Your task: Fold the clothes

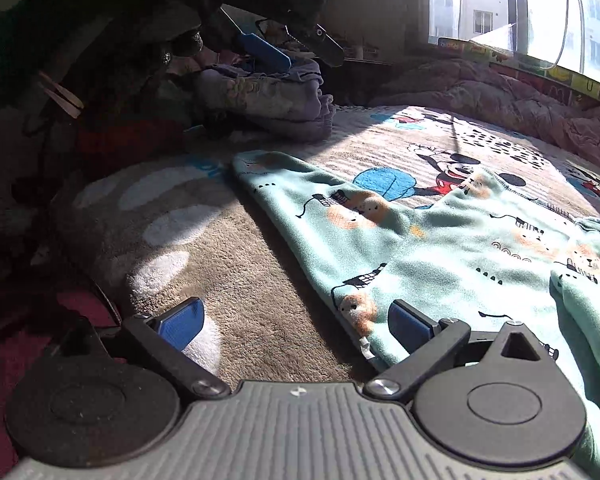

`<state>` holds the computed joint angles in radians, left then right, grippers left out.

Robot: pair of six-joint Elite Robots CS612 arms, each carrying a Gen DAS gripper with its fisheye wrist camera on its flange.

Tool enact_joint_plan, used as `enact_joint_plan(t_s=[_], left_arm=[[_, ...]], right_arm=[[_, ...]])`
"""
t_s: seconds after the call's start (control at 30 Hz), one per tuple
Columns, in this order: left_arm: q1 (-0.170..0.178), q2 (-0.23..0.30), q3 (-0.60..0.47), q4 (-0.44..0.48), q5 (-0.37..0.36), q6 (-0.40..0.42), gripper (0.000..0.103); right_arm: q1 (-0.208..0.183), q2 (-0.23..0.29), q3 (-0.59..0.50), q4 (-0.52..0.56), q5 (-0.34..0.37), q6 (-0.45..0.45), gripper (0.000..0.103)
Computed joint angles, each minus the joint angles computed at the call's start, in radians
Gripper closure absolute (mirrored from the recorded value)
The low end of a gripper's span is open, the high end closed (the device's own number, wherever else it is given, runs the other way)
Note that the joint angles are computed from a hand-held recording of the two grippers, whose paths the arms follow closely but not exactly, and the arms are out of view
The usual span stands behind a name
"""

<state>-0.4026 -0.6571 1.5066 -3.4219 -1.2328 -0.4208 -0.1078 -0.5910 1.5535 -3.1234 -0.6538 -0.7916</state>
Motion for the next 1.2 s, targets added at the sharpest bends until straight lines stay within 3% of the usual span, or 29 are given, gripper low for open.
enact_joint_plan(t_s=[0.1,0.23,0.33,0.43,0.5,0.57,0.6,0.67,0.77,0.9,1.03,1.13,1.2], left_arm=[[-0.006,0.033,-0.06,0.038,-0.1,-0.085,0.036],[-0.025,0.084,-0.133,0.097,-0.164,-0.189,0.036],[-0.045,0.116,-0.16,0.117,-0.158,-0.269,0.032],[-0.068,0.148,-0.181,0.128,-0.127,-0.32,0.031],[-0.092,0.159,-0.187,0.18,-0.02,-0.319,0.03],[-0.109,0.172,-0.192,0.233,0.048,-0.332,0.028],[-0.11,0.179,-0.193,0.228,0.046,-0.329,0.028],[-0.115,0.201,-0.194,0.16,0.065,-0.244,0.019],[-0.114,0.211,-0.202,0.142,0.062,-0.182,0.015],[-0.105,0.217,-0.207,0.12,0.029,-0.179,0.012],[-0.096,0.215,-0.203,0.105,-0.012,-0.188,0.011],[-0.091,0.213,-0.2,0.096,-0.032,-0.192,0.011],[-0.09,0.213,-0.198,0.091,-0.039,-0.196,0.011]], right_arm=[[-0.047,0.0,0.007,-0.122,0.006,0.184,0.005],[-0.096,0.028,-0.044,-0.285,-0.065,0.533,0.005],[-0.119,0.06,-0.122,-0.261,-0.105,0.721,0.008],[-0.132,0.106,-0.233,-0.176,-0.113,0.853,0.021],[-0.133,0.135,-0.302,-0.112,-0.124,0.893,0.021],[-0.123,0.165,-0.38,-0.018,-0.141,0.87,0.022],[-0.116,0.178,-0.418,0.029,-0.152,0.841,0.022],[-0.102,0.208,-0.498,0.126,-0.174,0.784,0.026],[-0.083,0.256,-0.615,0.246,-0.196,0.737,0.032],[-0.052,0.33,-0.789,0.385,-0.246,0.656,0.037],[-0.028,0.375,-0.899,0.486,-0.301,0.577,0.049],[-0.021,0.39,-0.933,0.521,-0.297,0.548,0.065],[-0.019,0.386,-0.923,0.504,-0.299,0.541,0.065]])
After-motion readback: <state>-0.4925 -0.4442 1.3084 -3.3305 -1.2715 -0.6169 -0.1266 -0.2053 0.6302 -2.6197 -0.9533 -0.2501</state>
